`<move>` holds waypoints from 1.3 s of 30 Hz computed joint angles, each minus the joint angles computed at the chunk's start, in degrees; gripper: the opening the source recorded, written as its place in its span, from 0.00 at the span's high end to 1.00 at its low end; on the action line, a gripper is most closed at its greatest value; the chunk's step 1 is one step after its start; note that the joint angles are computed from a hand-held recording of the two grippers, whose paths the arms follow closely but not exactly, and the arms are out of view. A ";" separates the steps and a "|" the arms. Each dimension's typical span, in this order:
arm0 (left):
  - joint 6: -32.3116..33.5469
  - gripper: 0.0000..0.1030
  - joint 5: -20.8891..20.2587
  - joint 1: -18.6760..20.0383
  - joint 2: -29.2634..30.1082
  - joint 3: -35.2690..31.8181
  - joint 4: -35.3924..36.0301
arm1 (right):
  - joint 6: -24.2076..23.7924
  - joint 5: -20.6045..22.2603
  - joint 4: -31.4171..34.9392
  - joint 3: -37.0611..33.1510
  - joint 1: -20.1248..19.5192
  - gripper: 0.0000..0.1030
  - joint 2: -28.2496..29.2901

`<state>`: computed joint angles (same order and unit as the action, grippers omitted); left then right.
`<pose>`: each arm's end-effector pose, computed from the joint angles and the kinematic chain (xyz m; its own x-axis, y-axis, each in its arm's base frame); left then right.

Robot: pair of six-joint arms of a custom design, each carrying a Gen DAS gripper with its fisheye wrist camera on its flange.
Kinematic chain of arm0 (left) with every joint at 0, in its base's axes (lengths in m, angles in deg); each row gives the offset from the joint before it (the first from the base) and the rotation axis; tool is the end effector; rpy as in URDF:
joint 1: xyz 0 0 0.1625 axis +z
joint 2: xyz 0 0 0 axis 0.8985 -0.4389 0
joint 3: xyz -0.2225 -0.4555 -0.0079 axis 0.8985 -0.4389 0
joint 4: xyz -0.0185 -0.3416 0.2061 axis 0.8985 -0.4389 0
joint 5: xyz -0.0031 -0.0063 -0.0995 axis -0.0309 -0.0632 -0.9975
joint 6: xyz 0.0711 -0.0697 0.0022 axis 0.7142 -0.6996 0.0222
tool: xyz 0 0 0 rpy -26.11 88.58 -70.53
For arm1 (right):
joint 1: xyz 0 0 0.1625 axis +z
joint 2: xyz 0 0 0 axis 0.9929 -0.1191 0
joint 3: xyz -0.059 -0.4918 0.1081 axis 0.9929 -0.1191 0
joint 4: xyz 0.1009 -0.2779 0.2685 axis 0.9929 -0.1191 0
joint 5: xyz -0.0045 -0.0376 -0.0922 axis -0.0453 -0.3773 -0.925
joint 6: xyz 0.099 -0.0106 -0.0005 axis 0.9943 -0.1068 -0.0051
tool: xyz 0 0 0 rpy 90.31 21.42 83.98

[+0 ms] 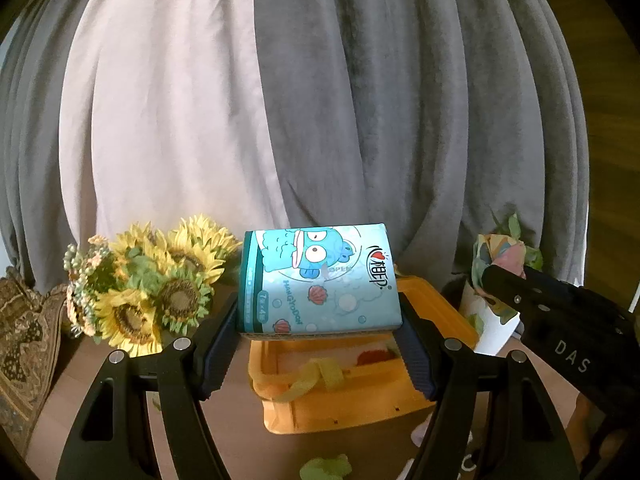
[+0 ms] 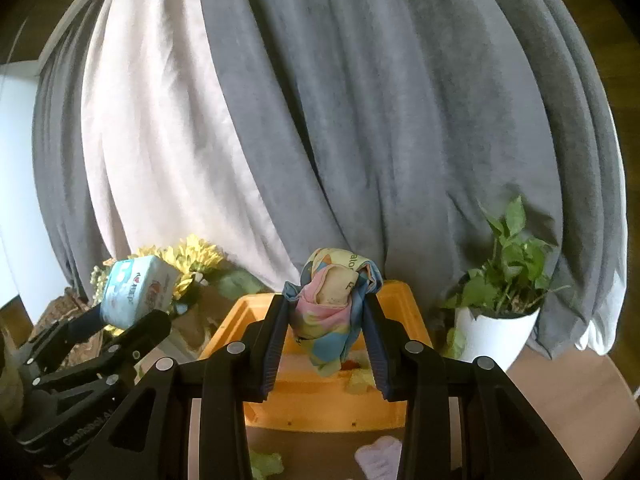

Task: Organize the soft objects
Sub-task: 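Lift both held items and carry them over the orange crate, then open both tools to drop the package and cloth into the crate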

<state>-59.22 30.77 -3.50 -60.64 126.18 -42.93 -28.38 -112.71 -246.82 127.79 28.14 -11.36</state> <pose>-0.1297 -0.6313 0.2804 -0.7115 0.0173 -0.7025 0.6690 0.3225 -0.6696 0.3466 -0.6314 0.0569 -0.7956 -0.1999 0.5719 -0.6012 0.3774 -0.7044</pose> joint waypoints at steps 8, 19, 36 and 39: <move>-0.09 0.31 1.27 2.17 3.97 -6.77 3.93 | 0.28 0.31 4.82 -5.18 -1.28 0.62 1.34; -2.03 0.31 2.25 5.46 10.97 -18.12 13.38 | 1.51 -1.76 12.53 -12.90 -3.22 0.62 4.18; -4.57 0.29 2.97 9.64 22.15 -36.97 31.30 | 3.79 -5.94 25.32 -23.60 -5.74 0.59 8.60; -4.28 0.25 2.55 9.73 22.45 -37.16 31.16 | 4.81 -6.15 27.11 -24.42 -6.16 0.45 8.74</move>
